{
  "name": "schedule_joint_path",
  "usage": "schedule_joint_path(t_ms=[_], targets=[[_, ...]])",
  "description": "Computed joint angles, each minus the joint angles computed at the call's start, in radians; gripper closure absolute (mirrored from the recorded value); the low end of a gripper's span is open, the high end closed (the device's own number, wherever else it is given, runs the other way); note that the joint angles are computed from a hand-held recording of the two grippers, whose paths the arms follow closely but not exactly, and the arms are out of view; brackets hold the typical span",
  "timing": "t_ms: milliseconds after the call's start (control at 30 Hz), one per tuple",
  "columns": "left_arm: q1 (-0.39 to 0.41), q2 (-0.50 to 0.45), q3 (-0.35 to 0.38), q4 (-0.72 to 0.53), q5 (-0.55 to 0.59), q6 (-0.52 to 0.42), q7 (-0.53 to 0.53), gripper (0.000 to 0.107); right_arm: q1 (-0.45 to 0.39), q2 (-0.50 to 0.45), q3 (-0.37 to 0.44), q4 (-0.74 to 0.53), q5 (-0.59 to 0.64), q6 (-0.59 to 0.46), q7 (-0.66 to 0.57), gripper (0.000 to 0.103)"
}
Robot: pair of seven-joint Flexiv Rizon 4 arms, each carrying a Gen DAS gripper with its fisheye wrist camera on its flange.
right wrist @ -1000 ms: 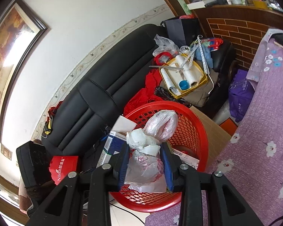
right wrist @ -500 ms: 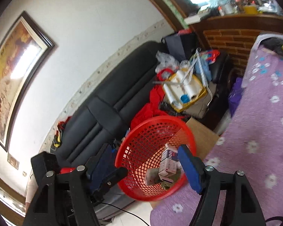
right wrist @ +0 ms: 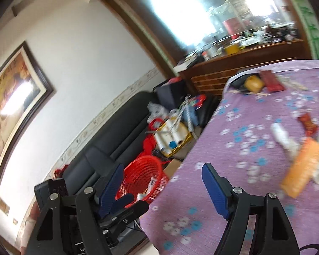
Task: Collect trash
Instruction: 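Move both open tools back over the table trash, then grasp the orange medicine box with the left tool while the right tool grasps the red plastic bag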
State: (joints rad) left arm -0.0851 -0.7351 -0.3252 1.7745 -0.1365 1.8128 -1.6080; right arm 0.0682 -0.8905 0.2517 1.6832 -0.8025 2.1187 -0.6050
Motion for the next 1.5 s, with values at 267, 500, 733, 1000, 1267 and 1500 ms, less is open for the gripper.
schedule_joint_path(t_ms=[267,500,733,1000,1267,1500], targets=[[-0.139,-0.02,0.049,-0.103,-0.014,-0.082,0.061,0.034,-0.04,0.116,-0.085,0.188,0.155,0.138,-0.048,0.024],[-0.272,-0.089,0.137,-0.274,-0.045,-0.218,0.127,0.034,-0.091,0.159,-0.123,0.26,0.235,0.188,-0.049,0.024],[-0.345,-0.189,0.196,-0.466,-0.057,-0.37,0.167,0.034,-0.151,0.146,-0.134,0.253,0.257,0.168,-0.017,0.024],[-0.387,-0.274,0.26,-0.63,-0.041,-0.478,0.116,0.034,-0.171,0.13,-0.154,0.223,0.268,0.11,-0.015,0.024],[-0.41,-0.305,0.305,-0.697,0.005,-0.517,0.063,0.034,-0.163,0.116,-0.156,0.187,0.319,0.03,-0.055,0.024],[-0.408,-0.33,0.315,-0.745,0.036,-0.551,0.026,0.034,-0.15,0.108,-0.156,0.156,0.373,-0.05,-0.099,0.024]])
